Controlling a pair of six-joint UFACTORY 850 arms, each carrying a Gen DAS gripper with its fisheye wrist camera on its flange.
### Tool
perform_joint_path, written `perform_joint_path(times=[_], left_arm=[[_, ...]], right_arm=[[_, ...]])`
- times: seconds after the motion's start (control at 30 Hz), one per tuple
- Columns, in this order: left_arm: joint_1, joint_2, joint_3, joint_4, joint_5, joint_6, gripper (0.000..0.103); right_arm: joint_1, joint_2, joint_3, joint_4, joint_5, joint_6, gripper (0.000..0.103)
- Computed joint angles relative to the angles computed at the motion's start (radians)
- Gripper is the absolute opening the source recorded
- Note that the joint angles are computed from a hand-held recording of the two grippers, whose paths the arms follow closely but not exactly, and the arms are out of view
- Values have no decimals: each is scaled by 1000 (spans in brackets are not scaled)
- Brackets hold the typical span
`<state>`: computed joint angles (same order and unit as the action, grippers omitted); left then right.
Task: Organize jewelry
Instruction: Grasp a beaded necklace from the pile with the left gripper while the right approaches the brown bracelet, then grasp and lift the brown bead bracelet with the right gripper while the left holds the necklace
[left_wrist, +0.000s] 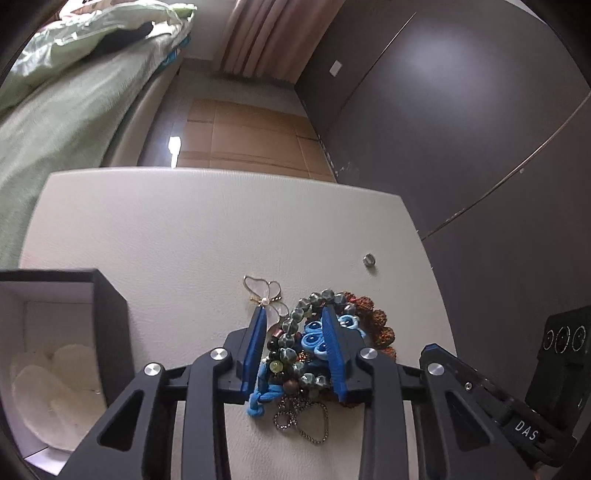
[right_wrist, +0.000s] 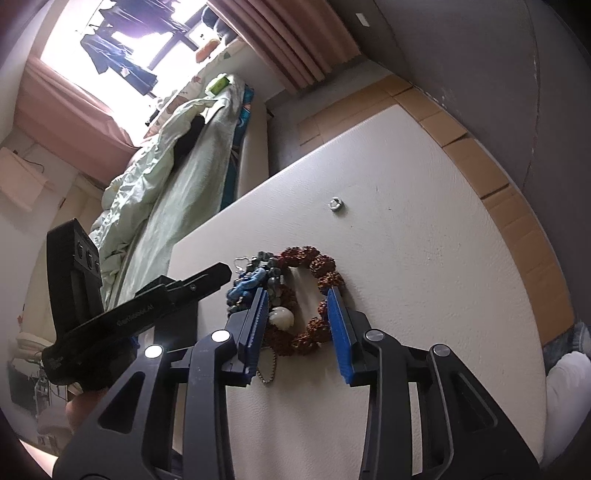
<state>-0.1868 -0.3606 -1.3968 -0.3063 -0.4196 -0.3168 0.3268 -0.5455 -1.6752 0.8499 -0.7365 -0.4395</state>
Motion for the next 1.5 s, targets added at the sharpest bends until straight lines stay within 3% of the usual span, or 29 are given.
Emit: perform_joint_path(times=[0.13,0.27,0.3,0.4,0.47,0.77,1.0,1.1,1.3,1.5], left_arm=[[4,-9,-1,-47,2,57,29],[24,-12,12,-189,2,171,29],[29,-19,6,-212,-5,184,22],[33,-28,-2,-246,-19,217,18],[39,-32,-4,-285,-27,243,9],[7,-57,-51,-14,-80,56,8],[1,-44,-44,23,-90,34,7],[3,-21,-31,-3,-74,49,6],[-1,36,-12,-19,-54,73,6],[-14,77,-10,36,-47,30,6]], right_arm=[[1,-24,-27,-52,-14,59,34],[3,-34,-37,-63,-23,69,34],[4,-35,-38,-65,-24,70,34],[8,-39,-42,-75,-32,81,34],[8,-45,-50,-84,-35,87,34],[26,-54,-61,-141,-31,115,34],[62,-54,-75,-257,19,145,34],[81,-61,-83,-377,45,220,17],[59,-59,-75,-293,36,183,14],[16,-37,-44,-81,14,62,14]])
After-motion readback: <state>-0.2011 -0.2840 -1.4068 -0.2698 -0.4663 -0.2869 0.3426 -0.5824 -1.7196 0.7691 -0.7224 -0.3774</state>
